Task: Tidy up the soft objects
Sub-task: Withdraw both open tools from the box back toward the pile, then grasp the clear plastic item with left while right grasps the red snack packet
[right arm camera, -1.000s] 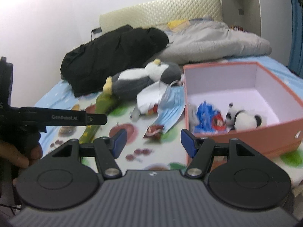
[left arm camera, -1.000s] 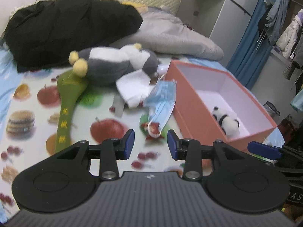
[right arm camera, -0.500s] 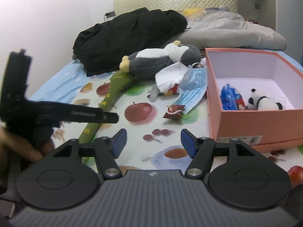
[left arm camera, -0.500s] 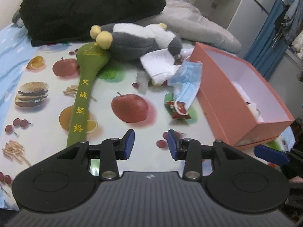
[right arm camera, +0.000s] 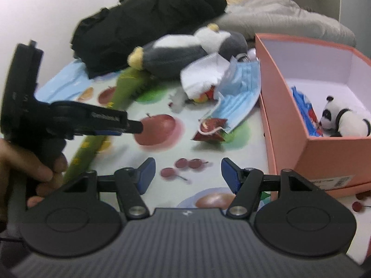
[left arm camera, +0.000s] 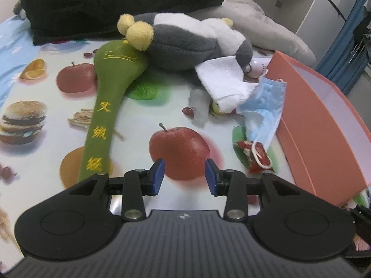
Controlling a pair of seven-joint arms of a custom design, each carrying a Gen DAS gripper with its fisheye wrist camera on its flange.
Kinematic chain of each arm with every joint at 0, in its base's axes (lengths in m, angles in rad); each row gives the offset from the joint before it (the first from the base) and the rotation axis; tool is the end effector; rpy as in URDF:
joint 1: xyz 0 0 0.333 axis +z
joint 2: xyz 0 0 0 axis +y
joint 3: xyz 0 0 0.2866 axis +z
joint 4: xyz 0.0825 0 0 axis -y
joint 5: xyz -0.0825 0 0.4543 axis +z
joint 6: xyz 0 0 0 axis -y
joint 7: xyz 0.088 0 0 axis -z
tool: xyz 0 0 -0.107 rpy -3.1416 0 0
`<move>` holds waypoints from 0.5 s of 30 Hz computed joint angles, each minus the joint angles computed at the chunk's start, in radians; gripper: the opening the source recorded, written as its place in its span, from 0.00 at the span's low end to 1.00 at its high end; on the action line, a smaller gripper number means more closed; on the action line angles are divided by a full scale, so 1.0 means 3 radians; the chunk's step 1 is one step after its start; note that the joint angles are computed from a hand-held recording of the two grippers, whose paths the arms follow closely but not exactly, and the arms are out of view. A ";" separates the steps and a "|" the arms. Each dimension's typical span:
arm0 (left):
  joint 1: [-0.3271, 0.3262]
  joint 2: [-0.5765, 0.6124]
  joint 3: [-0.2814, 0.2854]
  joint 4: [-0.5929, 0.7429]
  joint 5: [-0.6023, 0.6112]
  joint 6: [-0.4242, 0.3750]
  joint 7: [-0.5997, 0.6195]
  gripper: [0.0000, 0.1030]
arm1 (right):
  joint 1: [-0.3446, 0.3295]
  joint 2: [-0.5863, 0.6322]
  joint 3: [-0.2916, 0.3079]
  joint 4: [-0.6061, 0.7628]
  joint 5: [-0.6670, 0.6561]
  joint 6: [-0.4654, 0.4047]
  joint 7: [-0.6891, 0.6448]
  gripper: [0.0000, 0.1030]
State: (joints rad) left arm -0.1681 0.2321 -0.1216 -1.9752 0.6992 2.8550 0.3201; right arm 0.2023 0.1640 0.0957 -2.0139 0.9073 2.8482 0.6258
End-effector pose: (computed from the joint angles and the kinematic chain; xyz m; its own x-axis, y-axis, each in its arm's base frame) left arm 0.6500 -0.2274 0.3489 0.2568 -0.9303 0.2619 -0.7029 -0.3657 -0.6100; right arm 0.6551 0.1559 0.3647 0.4767 -0.8686 -0.1353 -0.6558 -0.2489 -0.7127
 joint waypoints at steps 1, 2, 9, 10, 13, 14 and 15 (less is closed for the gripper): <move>0.0024 0.0082 -0.0013 0.0081 -0.0049 -0.0001 0.0074 0.43 | 0.0022 0.0073 -0.0021 0.0054 -0.0099 0.0023 0.0091 0.63; 0.0036 0.0140 -0.0016 0.0137 -0.0078 0.0006 0.0124 0.43 | 0.0031 0.0138 -0.0029 0.0104 -0.0161 0.0046 0.0142 0.63; 0.0054 0.0611 0.0014 0.0662 -0.0225 0.0005 0.0459 0.50 | 0.0042 0.0550 -0.0029 0.0487 -0.0534 0.0091 0.0486 0.63; 0.0055 0.0682 0.0015 0.0750 -0.0250 -0.0018 0.0519 0.51 | 0.0034 0.0605 -0.0018 0.0546 -0.0557 0.0094 0.0517 0.63; 0.0032 0.0866 0.0051 0.0986 -0.0280 -0.0039 0.0641 0.51 | 0.0036 0.0758 -0.0003 0.0706 -0.0655 0.0130 0.0606 0.63; 0.0026 0.0925 0.0063 0.1060 -0.0276 -0.0024 0.0689 0.51 | 0.0037 0.0809 -0.0001 0.0763 -0.0690 0.0133 0.0637 0.63; 0.0008 0.0971 0.0087 0.1123 -0.0261 -0.0023 0.0715 0.51 | 0.0048 0.0855 -0.0006 0.0812 -0.0735 0.0150 0.0675 0.63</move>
